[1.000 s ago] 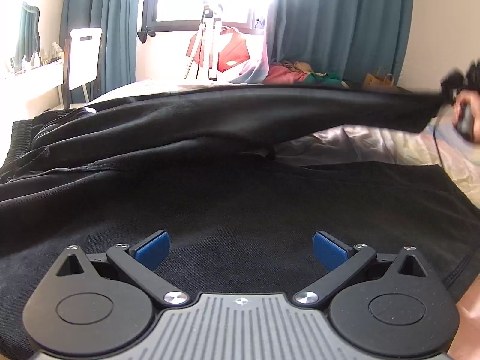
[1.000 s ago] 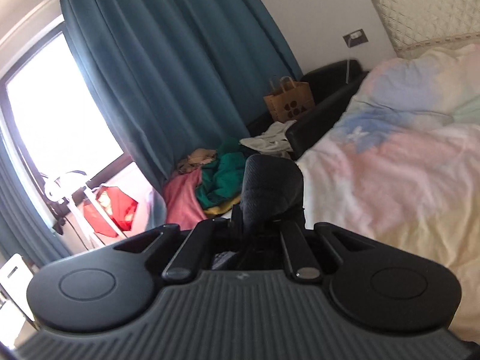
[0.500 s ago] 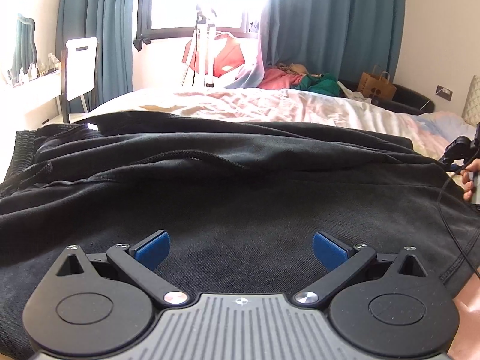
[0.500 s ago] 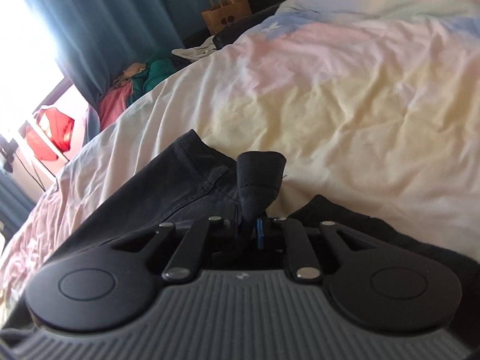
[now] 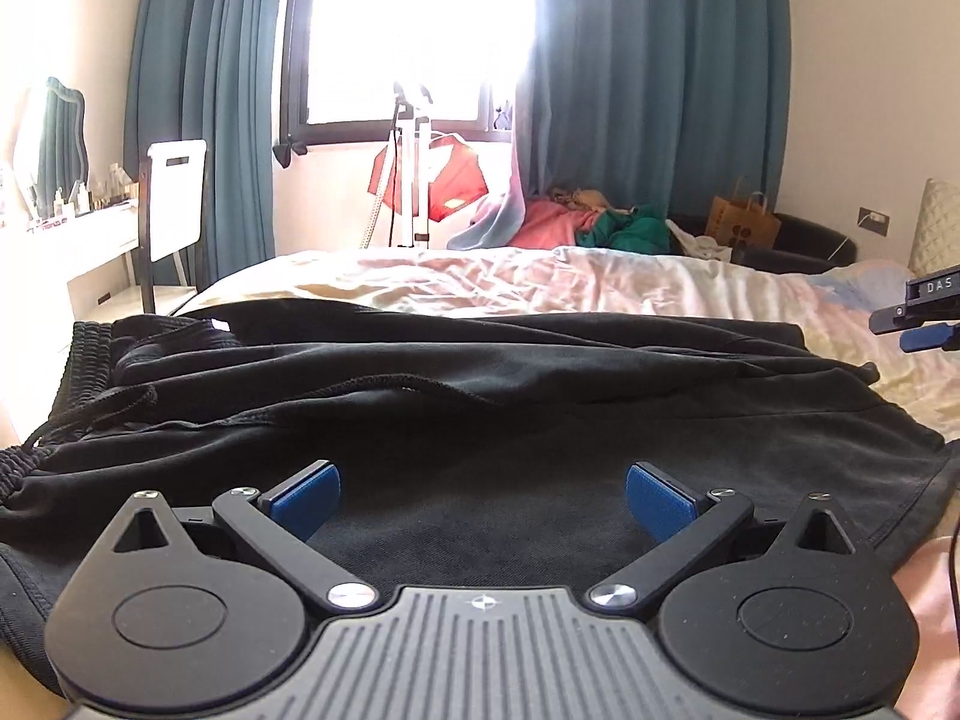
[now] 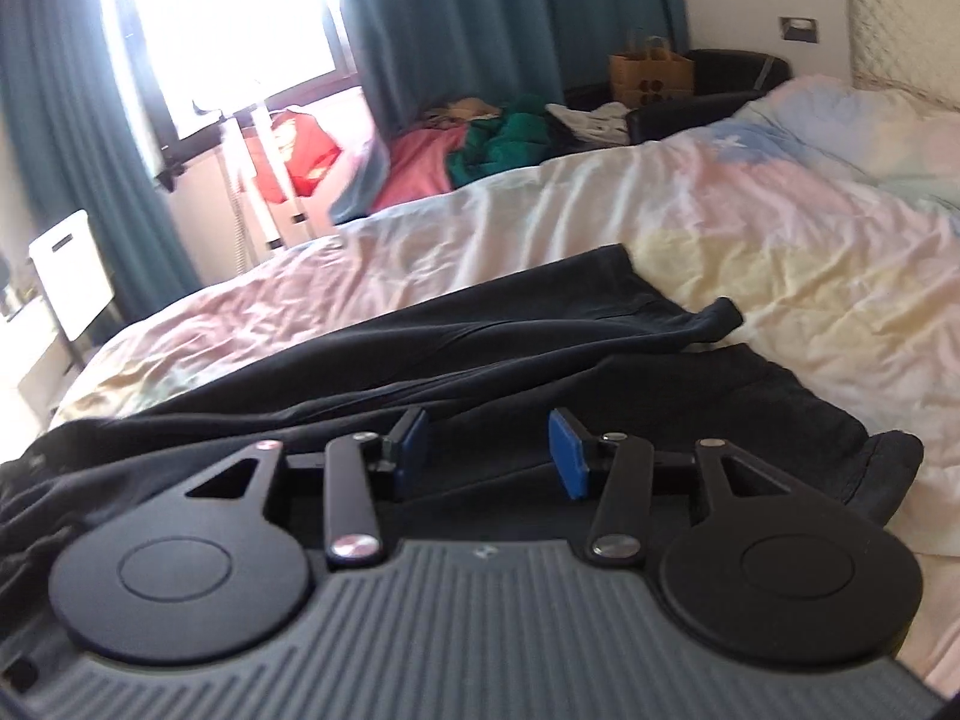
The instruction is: Fold clothes
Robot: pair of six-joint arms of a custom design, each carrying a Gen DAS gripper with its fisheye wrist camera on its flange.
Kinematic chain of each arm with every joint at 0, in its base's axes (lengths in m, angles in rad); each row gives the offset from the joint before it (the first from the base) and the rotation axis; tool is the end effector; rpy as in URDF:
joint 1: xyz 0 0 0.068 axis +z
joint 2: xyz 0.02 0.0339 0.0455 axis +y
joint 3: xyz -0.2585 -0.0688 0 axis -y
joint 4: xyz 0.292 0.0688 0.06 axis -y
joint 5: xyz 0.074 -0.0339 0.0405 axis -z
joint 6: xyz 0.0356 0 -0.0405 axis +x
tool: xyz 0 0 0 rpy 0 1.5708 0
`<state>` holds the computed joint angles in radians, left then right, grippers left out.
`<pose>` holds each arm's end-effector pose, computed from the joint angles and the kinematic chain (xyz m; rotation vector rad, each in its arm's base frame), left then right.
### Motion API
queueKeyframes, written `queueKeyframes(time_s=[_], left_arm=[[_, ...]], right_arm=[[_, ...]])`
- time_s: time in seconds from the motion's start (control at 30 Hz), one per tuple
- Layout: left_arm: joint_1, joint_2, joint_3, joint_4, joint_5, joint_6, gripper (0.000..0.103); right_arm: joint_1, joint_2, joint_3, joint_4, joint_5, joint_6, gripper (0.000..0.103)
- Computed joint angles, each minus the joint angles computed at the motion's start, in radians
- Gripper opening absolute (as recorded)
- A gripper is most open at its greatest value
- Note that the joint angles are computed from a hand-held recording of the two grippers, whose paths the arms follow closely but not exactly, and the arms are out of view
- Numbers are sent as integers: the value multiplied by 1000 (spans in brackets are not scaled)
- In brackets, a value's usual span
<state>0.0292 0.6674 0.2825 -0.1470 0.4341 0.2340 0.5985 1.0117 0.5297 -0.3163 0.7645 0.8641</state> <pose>0.2021 -0.0091 0.1656 0.4657 2.0085 -0.2937 0.2113 0.1143 0.1790 0.6145 2.0233 -0.0577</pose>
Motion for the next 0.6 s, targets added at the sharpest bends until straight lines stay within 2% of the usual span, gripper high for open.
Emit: queueKeyframes(time_s=[0.1, 0.17, 0.23, 0.27, 0.33, 0.5, 0.6], left_arm=[[18, -105, -7, -92, 8, 14, 103], [39, -187, -18, -151, 25, 25, 103], [62, -265, -29, -207, 45, 37, 103], [75, -294, -31, -234, 56, 42, 103], [105, -297, -22, -270, 78, 43, 103], [184, -228, -3, -269, 79, 56, 103], [247, -135, 33, -259, 67, 56, 103]], right_arm=[[204, 32, 49, -58, 126, 62, 48], [306, 46, 46, -53, 168, 133, 54], [389, 68, 30, -30, 218, 184, 69], [418, 83, 28, -29, 236, 201, 73], [443, 119, 49, -46, 249, 189, 85], [403, 85, 9, 34, 218, 182, 86], [384, 91, 2, 36, 205, 192, 86]])
